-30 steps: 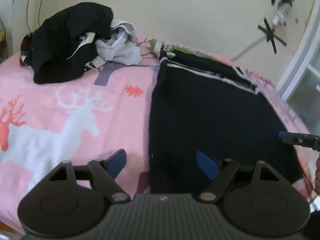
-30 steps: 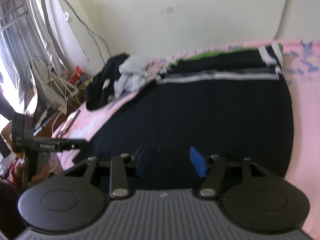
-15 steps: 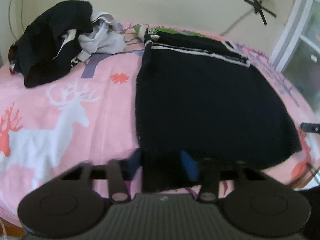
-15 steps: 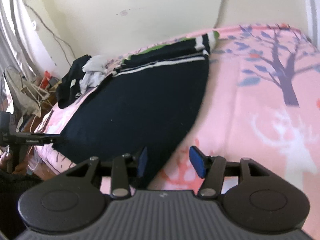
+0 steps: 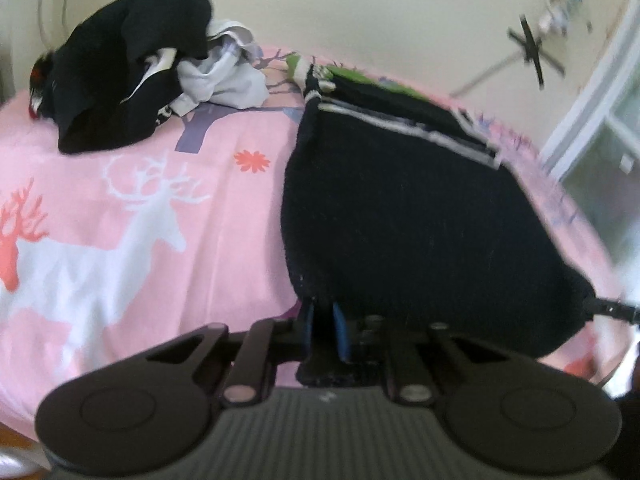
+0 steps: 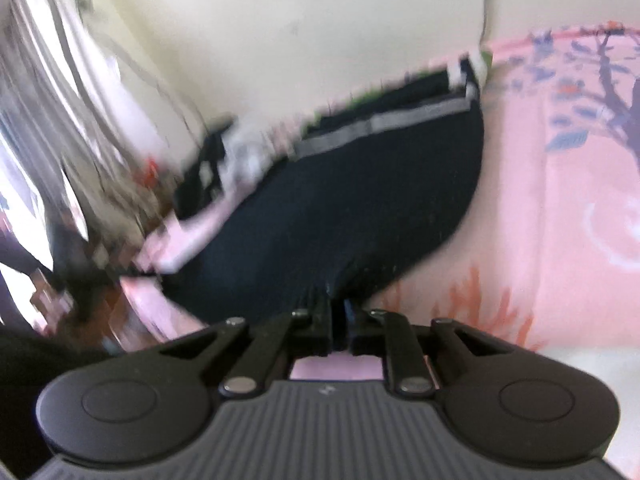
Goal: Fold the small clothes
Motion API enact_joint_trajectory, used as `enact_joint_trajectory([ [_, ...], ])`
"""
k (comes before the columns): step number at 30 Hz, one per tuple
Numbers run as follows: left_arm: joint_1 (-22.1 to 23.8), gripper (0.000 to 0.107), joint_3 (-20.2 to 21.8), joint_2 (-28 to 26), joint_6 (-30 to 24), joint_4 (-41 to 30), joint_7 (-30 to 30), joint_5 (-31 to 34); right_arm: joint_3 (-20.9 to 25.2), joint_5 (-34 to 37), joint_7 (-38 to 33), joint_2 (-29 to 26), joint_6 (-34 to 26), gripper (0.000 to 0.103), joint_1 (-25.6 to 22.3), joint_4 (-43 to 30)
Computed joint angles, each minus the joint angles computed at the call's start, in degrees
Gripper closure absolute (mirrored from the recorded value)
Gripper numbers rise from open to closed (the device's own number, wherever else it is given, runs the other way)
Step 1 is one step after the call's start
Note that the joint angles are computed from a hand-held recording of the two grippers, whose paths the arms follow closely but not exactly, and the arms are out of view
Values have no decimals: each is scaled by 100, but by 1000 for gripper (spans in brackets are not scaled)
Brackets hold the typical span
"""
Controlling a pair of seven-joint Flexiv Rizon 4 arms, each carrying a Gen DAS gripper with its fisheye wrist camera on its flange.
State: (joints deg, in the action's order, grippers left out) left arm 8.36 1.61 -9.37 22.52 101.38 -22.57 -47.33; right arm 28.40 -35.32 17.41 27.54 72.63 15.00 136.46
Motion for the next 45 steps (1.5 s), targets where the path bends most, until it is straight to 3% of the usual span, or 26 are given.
enact_joint_trajectory([
  [3, 159, 97, -77, -260, -538, -433, -454, -411, 47, -476, 373, 227, 218, 94, -620, 46],
  [6, 148, 97, -266, -484, -540, -827, -644, -843, -100, -882, 400, 185, 527, 95, -1184, 8],
  [9, -114, 97, -579, -795, 38, -1352, -649, -1105, -274, -1496, 367, -275, 985, 95, -1964, -243],
  [11, -410, 94, -793, -1078, 710, -1734, -830, -1107, -379, -1723, 512, -722, 799, 96, -2204, -532],
  [13, -828, 69, -946, -1479, 1806, -2089, -1085, -859, -634, -1320, 451, -1166, -46, 87, -1856, -807],
  [14, -1002, 48, -924, -1638, 2258, -2217, -1352, -525, -622, -903, -17, -1365, -829, 63, -1656, -1023],
  [15, -1143, 54, -840, -1770, 2539, -2326, -1701, -107, -497, -595, -342, -1460, -1391, 48, -1617, -1183],
  [16, -1154, 55, -809, -1829, 2510, -2357, -1893, 152, -513, -605, -331, -1450, -1581, 47, -1533, -1180],
  [18, -880, 47, -1088, -1749, 2379, -2059, -1567, -100, -809, -1157, 26, -1152, -1034, 42, -1283, -759],
  [19, -841, 46, -1115, -1713, 2447, -1918, -1537, -105, -737, -1281, 164, -1038, -1044, 39, -1294, -665],
  [23, -835, 47, -1088, -1768, 2386, -1782, -1773, 262, -834, -1151, -51, -1004, -1343, 39, -819, -599],
  [24, -846, 56, -1064, -1828, 2320, -1844, -1867, 417, -883, -1096, -129, -1070, -1326, 40, -707, -612],
  [25, -854, 68, -1052, -1836, 2268, -1835, -1902, 546, -923, -1026, -226, -1121, -1302, 52, -603, -616],
  [26, -814, 90, -1090, -1813, 2165, -1794, -1834, 571, -933, -875, -366, -1164, -1364, 90, -462, -653],
  [27, -789, 94, -1121, -1726, 2258, -1646, -1731, 503, -902, -668, -543, -1228, -1687, 103, -304, -761],
  [29, -721, 95, -1127, -1541, 2343, -1403, -1544, 389, -803, -688, -541, -1207, -2276, 103, -158, -879],
  [33, -574, 96, -1022, -1250, 2145, -1059, -1528, 53, -686, -691, -193, -879, -2780, 103, 2, -834],
  [37, -614, 82, -957, -1330, 2252, -1071, -1641, 75, -667, -385, -388, -1053, -3220, 103, 266, -964],
  [39, -606, 81, -966, -1315, 2266, -1083, -1640, 40, -678, -434, -406, -1000, -3448, 84, 307, -1044],
  [40, -608, 81, -1002, -1241, 2446, -982, -1466, -91, -629, -740, -269, -927, -3546, 60, 250, -1046],
  [41, -619, 81, -1042, -1157, 2637, -866, -1273, -256, -597, -1023, -246, -891, -3650, 52, 212, -1086],
  [43, -664, 80, -1167, -1011, 3033, -688, -737, -701, -695, -1288, -564, -968, -3615, 54, 237, -1246],
  [45, -738, 76, -1221, -946, 3101, -679, -390, -933, -906, -1492, -993, -1209, -3145, 55, 249, -1425],
])
